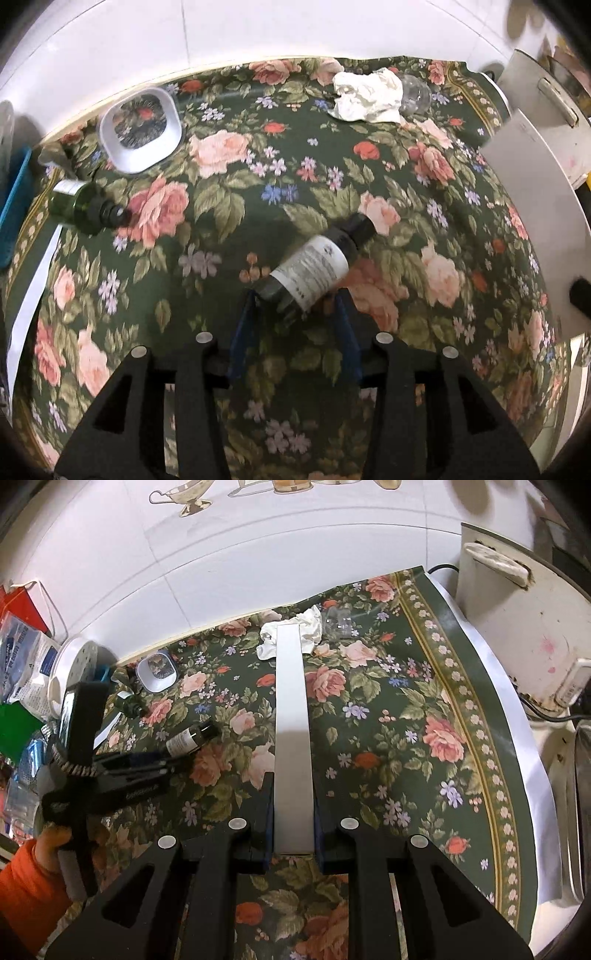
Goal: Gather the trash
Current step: 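Lift the brown bottle with the left gripper while the right gripper holds the paper strip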
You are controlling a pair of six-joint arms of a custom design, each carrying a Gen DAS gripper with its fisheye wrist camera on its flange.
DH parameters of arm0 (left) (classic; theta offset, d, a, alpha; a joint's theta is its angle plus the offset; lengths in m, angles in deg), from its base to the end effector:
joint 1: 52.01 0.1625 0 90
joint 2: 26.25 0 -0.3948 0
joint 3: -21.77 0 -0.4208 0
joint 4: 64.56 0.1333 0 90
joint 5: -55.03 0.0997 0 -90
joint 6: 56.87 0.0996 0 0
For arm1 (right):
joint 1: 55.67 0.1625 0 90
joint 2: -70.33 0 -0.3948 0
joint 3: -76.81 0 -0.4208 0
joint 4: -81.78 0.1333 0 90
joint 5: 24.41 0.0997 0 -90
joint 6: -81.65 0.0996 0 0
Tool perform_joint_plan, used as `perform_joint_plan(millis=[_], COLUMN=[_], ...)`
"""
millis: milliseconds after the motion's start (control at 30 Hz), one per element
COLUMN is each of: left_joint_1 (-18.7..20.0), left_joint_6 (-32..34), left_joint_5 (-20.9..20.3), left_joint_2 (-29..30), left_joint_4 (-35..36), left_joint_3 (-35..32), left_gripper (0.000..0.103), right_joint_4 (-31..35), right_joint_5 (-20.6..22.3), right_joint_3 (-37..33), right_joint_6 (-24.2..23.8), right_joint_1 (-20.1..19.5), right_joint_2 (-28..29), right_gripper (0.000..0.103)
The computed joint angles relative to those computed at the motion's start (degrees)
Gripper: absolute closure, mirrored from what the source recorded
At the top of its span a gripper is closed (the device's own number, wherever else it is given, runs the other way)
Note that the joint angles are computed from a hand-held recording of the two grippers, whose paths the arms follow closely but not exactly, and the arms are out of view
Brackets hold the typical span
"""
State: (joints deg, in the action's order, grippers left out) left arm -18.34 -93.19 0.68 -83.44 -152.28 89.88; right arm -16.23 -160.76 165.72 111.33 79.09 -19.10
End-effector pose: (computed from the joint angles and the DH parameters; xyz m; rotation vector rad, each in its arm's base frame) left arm -0.4812 -0.5505 0.3130 0.5310 2.4693 -0.3853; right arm 0.4191 -0.3357 0.5079 0.2458 -2.4581 0.7860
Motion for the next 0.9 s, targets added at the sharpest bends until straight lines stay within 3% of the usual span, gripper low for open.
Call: perform_joint_plan(millis=[167,700,800,900], left_joint_1=[0.6,1.9,1.3,0.4], left_joint_6=[1.4,8.7,8.5,7.9], left_joint_5=[1.9,1.2,2.8,4.3], left_joint_2=[1.3,2.9,2.5,1.7], left_joint_4=[0.4,-4.9,-5.0,-4.7], left_joint_3=[-1.3,-2.1,-0.9,0.5], left_gripper=[0.043,0.041,0.052,0.075], right_joint_4=[2.2,8.1,7.9,7.2], right_joint_5=[-1.0,-3.7,-4.1,-4.4], right_joint_3=[0.1,0.1,-0.1,-0.2], right_joint_6=[2.3,10.0,10.8,10.7], right_joint_1=[0.8,2.1,2.2,2.4], right_joint_2=[-0.6,-2.1,-2.0,-1.8], right_gripper=[0.088,0.088,0.088,0.088])
